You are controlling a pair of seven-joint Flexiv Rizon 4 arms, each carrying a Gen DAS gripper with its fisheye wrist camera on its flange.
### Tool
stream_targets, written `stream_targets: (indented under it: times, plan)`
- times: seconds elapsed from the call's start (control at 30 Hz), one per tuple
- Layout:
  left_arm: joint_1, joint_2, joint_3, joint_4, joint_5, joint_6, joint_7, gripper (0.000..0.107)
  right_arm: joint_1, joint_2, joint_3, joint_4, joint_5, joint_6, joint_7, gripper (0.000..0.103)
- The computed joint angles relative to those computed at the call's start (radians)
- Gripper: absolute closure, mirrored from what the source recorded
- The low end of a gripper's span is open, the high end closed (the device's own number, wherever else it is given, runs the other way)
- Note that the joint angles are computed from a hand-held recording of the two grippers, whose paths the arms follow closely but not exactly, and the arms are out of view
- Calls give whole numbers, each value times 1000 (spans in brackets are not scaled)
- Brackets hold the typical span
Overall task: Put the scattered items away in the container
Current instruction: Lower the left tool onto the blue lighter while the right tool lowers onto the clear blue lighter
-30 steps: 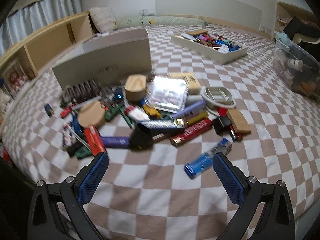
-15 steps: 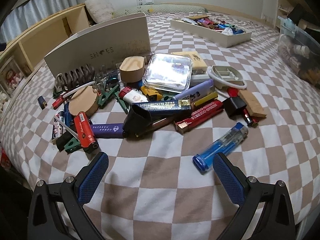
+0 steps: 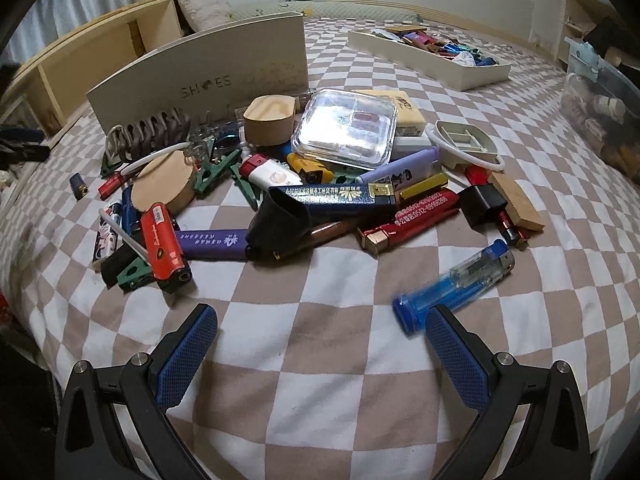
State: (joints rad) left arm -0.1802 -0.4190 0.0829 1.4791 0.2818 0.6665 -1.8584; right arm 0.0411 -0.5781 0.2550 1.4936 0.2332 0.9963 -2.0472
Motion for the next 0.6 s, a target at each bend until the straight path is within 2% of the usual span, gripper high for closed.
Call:
stream_targets:
  times: [0.07, 0.27, 0.4, 0.5, 0.6]
  plan:
    - [10, -13, -3, 9, -12, 1, 11, 4, -9, 1, 4, 0, 8, -24, -5, 0]
    - [29, -40, -9, 40, -55, 25, 40, 4, 13, 26, -18, 58, -35, 26, -18, 0]
    - [32, -62, -8, 48, -69, 26, 68, 4, -40, 5, 22, -17, 18, -95, -57, 0]
    - [37, -72, -8, 62, -83, 43, 85, 4, -51, -4, 18, -67, 35, -185, -104, 0]
    - [47, -71, -7, 86, -108, 88, 88, 4, -30, -1, -18, -53, 2, -165, -146, 0]
